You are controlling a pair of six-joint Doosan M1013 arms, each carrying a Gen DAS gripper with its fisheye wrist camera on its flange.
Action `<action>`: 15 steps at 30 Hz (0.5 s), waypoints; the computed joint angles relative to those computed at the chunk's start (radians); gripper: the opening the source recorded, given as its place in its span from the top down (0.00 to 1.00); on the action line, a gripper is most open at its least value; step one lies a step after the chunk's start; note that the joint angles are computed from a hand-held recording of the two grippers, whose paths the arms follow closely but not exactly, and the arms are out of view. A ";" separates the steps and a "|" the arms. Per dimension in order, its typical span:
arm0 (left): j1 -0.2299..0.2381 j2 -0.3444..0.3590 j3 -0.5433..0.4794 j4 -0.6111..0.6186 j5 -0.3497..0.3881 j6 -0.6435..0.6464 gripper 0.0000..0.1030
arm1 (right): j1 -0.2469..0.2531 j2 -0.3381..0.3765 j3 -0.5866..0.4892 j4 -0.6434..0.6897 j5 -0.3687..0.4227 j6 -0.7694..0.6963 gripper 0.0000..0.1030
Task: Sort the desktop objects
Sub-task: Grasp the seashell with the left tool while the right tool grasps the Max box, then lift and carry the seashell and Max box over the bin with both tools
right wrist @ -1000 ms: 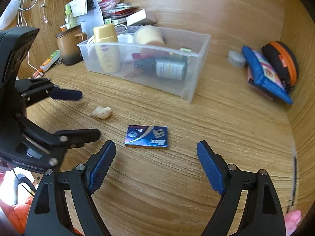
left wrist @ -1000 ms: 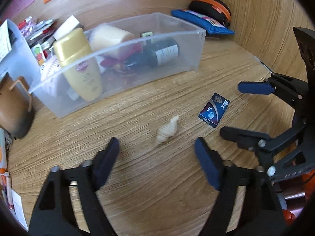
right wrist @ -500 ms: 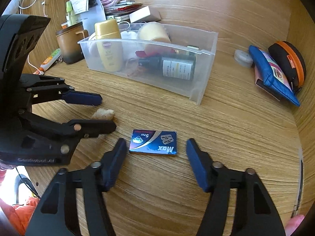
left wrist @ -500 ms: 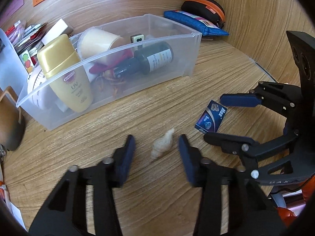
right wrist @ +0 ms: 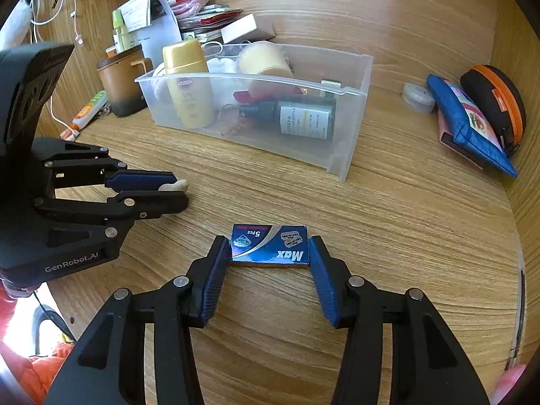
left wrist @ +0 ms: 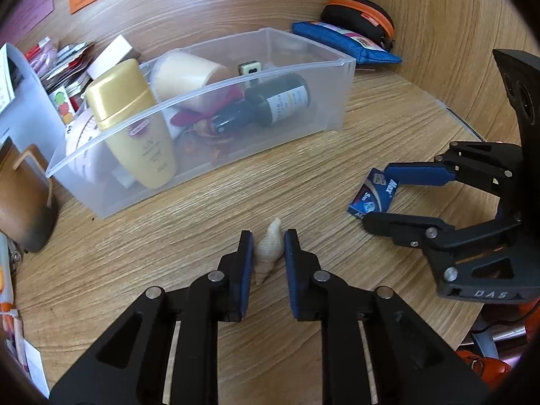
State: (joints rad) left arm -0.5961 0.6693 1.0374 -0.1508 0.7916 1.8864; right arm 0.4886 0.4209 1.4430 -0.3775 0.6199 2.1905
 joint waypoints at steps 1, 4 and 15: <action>0.001 -0.002 0.002 -0.001 -0.002 -0.001 0.83 | 0.001 -0.002 0.002 -0.005 -0.002 0.006 0.57; 0.008 -0.012 0.010 -0.025 -0.010 0.020 0.83 | 0.002 -0.010 0.008 -0.019 -0.012 0.019 0.57; 0.022 -0.054 0.031 -0.044 -0.079 0.009 0.83 | 0.018 -0.034 -0.011 -0.137 -0.026 0.075 0.57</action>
